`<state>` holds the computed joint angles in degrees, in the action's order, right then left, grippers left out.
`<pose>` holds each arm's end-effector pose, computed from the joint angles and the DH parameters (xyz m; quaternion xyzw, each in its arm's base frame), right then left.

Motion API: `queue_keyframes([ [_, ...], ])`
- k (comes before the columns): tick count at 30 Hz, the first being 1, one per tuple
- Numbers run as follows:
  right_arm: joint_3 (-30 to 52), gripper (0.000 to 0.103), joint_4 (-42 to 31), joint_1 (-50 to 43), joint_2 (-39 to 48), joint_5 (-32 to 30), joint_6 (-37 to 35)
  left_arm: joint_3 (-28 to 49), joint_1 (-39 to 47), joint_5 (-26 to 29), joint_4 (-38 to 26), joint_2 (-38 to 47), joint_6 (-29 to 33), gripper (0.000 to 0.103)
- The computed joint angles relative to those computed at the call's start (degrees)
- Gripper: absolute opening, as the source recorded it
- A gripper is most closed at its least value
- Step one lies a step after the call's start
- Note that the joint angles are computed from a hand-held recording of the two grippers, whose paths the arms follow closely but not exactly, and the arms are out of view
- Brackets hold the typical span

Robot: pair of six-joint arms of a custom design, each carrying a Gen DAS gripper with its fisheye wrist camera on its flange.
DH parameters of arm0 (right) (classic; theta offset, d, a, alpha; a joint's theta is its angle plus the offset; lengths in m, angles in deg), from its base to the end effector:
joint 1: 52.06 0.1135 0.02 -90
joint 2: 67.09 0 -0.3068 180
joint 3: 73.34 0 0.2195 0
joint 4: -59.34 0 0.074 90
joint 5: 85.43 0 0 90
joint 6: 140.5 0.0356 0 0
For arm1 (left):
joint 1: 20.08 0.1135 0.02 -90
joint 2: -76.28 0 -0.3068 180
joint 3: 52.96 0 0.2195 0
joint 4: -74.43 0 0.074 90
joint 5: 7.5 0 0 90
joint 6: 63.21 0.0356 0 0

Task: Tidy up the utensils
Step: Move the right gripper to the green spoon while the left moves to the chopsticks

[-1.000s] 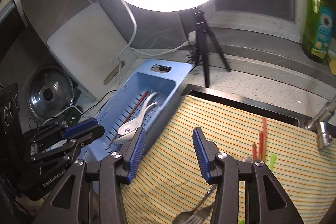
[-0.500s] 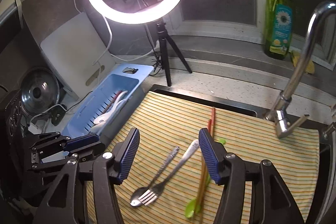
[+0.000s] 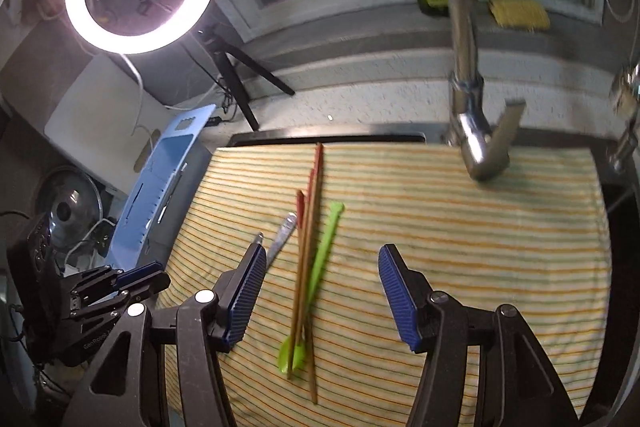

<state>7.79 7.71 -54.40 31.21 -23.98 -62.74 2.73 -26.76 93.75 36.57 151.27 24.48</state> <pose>0.3125 0.0043 0.2541 -0.1274 0.9451 0.2178 0.2076 0.2046 -0.0310 0.2458 0.0641 0.9528 -0.1158 0.2731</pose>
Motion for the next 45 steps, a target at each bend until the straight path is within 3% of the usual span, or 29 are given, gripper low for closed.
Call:
queue_keyframes([
  [13,2.2,0.022,-1.2,4.7,8.4,-1.6,-0.1,-0.7,-2.0,3.2,2.9,5.6,-0.7,0.015],
  [21,6.1,0.019,-1.6,7.7,14.0,-1.9,3.0,1.0,-8.0,5.0,5.5,10.4,-4.8,0.015],
  [38,10.6,0.011,-4.2,6.7,20.0,-2.1,5.3,6.0,-8.8,9.4,8.3,19.7,-8.6,0.015],
  [45,10.6,0.011,-4.7,4.7,19.5,-1.5,4.1,9.6,-11.3,6.6,7.8,23.7,-9.8,0.015],
])
